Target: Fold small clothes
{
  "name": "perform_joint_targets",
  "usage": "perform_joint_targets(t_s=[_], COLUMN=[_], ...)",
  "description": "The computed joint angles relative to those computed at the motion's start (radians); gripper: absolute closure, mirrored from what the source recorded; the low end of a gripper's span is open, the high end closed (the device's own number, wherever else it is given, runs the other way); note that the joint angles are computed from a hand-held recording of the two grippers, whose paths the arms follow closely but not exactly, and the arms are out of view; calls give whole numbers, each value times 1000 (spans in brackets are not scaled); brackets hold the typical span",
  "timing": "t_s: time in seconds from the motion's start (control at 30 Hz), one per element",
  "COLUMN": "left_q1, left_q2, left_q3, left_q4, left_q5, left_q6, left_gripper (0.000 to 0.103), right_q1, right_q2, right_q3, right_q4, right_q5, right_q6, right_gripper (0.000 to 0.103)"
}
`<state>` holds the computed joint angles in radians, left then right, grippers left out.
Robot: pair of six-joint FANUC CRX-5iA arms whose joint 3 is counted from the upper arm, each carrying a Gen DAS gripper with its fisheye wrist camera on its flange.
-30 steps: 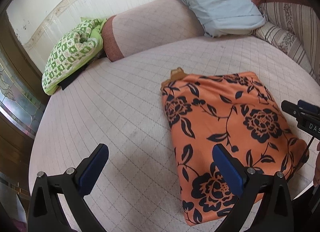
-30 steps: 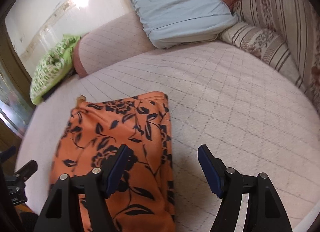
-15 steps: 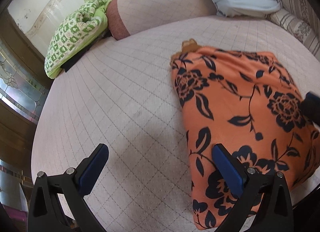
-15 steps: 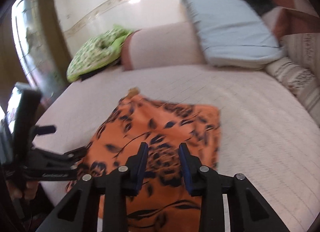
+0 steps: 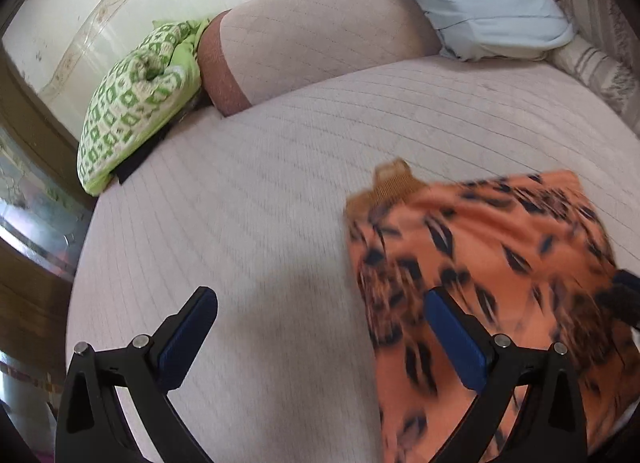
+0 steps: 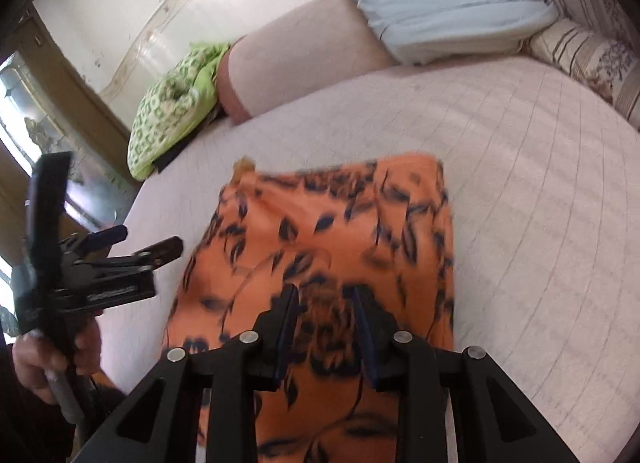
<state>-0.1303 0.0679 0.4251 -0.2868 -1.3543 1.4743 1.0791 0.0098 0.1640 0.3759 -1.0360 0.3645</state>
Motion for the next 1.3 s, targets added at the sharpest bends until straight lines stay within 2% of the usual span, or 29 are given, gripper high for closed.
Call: perform_joint_targets(t_s=[0.13, 0.23, 0.4, 0.47, 0.6, 0.77, 0.93, 1.17, 1.3], left_q1=[-20, -39, -68, -75, -93, -72, -48, -48, -56], left_q2=[87, 150, 214, 226, 211, 103, -78, -257, -309], left_q3=[78, 142, 187, 185, 176, 86, -108, -292, -354], left_q4=[-37, -78, -113, -121, -150, -90, -10, 5, -4], left_q5=[9, -8, -44, -47, -44, -22, 29, 46, 87], left_q6=[-2, -11, -30, -24, -7, 3, -41, -87, -113], left_gripper=[0, 0, 0, 0, 0, 0, 0, 0, 0], right_q1=[-64, -118, -156, -181, -214, -182, -154, -77, -22], right_q2=[31, 73, 178, 194, 178, 129, 57, -7, -30], right_q3=[57, 120, 231, 241, 216, 169, 107, 66, 53], right_q4=[-52, -147, -163, -181, -210, -121, -95, -148, -173], right_q5=[25, 23, -76, -98, -55, -22, 18, -3, -25], right_q6=[33, 78, 142, 141, 119, 99, 104, 154, 191], right_gripper=[73, 72, 70, 70, 70, 70, 70, 70, 70])
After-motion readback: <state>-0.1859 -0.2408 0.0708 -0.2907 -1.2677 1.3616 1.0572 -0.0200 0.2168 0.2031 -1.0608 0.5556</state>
